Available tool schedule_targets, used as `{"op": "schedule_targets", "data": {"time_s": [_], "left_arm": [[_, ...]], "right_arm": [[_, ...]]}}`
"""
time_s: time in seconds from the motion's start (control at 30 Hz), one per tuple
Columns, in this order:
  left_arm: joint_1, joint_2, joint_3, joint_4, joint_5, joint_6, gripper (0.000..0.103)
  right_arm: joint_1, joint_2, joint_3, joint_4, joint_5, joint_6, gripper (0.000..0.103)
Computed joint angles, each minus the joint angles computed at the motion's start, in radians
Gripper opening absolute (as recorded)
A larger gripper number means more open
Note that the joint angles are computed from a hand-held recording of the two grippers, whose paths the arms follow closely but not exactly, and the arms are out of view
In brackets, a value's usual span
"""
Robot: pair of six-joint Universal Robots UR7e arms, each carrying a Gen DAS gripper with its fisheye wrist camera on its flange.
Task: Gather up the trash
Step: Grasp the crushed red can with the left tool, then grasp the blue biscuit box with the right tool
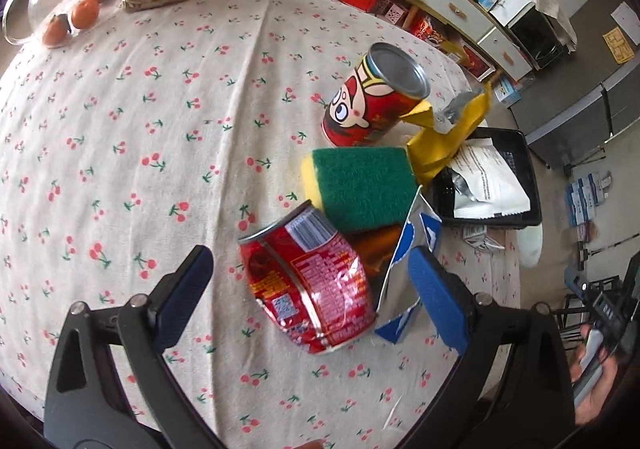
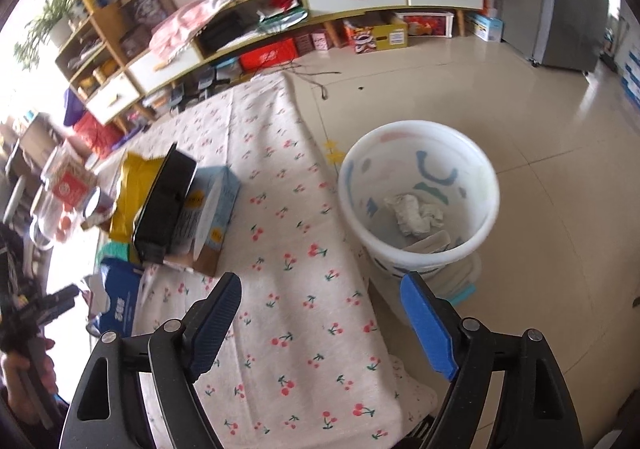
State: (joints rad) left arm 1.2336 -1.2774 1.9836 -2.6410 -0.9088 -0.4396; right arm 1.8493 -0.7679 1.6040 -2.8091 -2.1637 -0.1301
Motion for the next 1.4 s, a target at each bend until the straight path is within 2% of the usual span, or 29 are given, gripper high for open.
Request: {"op": "schedule_targets", "data": {"time_s": [0.13,0.3,0.37,0.53,0.9,1.13,1.4], "left_arm": [[0.006,0.025,-0.017,0.027,0.000,-0.025,0.089],[0.039,0.025,-0.019,0.040,-0.064,-0.085,0.077],[0.040,0.019,-0.009,0.021,-0.069,-0.086,0.071],[0.033,-0.006,0.007,0.026,-0.070,-0.057,0.071],[-0.019,-0.092,0.092,-0.017,0.098,0.102,0.071],[-0.031,-0.142,0.144,-0.051,0.179,0.190,0.071],[-0.015,-0.187,0.178,-0.045,0.198,0.206,0.071]], "right_arm": [[0.004,0.009,0.004,0.008,-0.001,-0.003,0.084],[0.010,0.012,0.015,0.003,-0.003,-0.014,0.084],[0.012,0.017,0.012,0.009,-0.005,-0.017,0.084],[0.023,0.035,0.004,0.022,-0.006,-0.015,0.084],[0.084,0.146,-0.059,0.074,0.055,-0.015,0.084],[0.124,0.242,-0.124,0.134,0.099,0.002,0.084],[0.147,0.321,-0.195,0.166,0.127,0.015,0.084]]}}
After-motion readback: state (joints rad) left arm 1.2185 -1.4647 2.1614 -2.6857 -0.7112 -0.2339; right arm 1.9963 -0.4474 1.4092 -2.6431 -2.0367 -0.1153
